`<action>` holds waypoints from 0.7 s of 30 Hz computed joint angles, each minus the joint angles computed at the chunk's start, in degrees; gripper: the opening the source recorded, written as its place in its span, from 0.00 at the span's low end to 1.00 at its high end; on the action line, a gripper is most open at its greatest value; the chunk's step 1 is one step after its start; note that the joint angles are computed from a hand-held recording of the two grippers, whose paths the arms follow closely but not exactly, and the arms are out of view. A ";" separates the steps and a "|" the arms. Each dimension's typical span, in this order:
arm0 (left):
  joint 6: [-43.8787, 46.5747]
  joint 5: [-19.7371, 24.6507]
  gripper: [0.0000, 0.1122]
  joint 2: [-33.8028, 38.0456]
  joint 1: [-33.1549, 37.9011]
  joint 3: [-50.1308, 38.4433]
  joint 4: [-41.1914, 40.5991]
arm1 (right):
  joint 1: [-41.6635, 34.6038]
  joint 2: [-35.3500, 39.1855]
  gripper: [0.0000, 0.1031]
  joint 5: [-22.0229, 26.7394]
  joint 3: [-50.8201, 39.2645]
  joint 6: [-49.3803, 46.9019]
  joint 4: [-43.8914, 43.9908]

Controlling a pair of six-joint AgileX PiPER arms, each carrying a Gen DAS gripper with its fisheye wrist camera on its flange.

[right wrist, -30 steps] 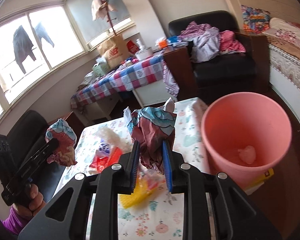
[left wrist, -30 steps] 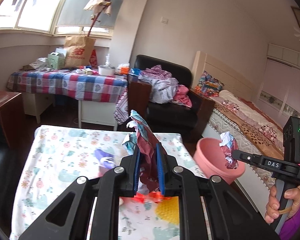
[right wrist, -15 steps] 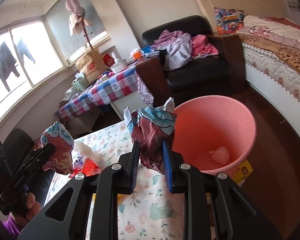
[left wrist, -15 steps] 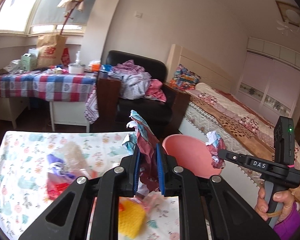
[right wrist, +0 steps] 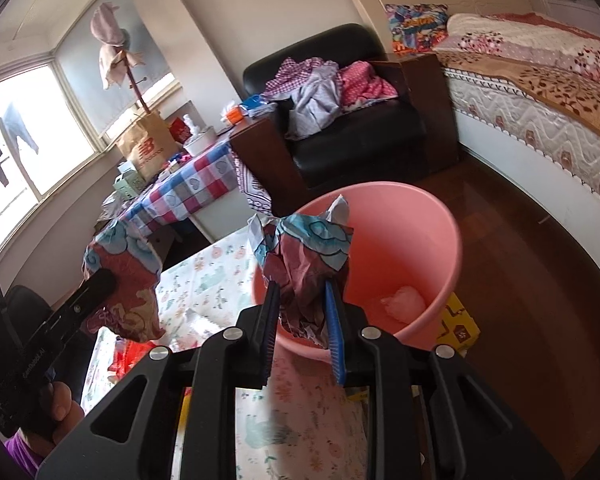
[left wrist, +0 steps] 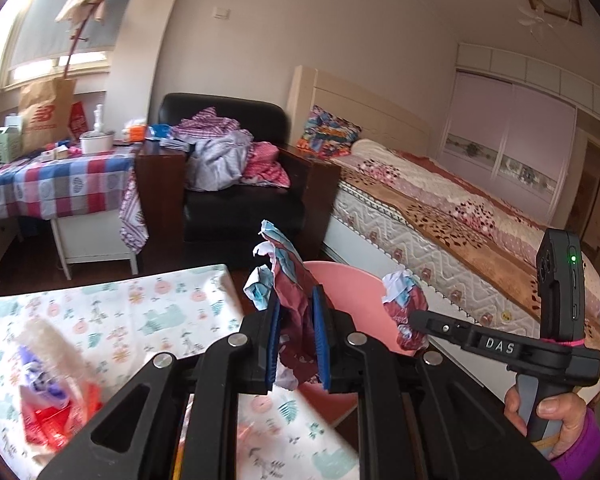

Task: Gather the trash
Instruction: 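Carry both crumpled wrappers over the pink bucket with both grippers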

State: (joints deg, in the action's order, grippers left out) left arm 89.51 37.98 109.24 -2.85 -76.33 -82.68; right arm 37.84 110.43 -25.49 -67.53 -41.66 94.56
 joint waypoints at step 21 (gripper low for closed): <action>-10.93 -6.96 0.14 11.15 -10.45 -10.52 10.58 | -3.81 4.35 0.23 3.19 -1.25 0.31 0.95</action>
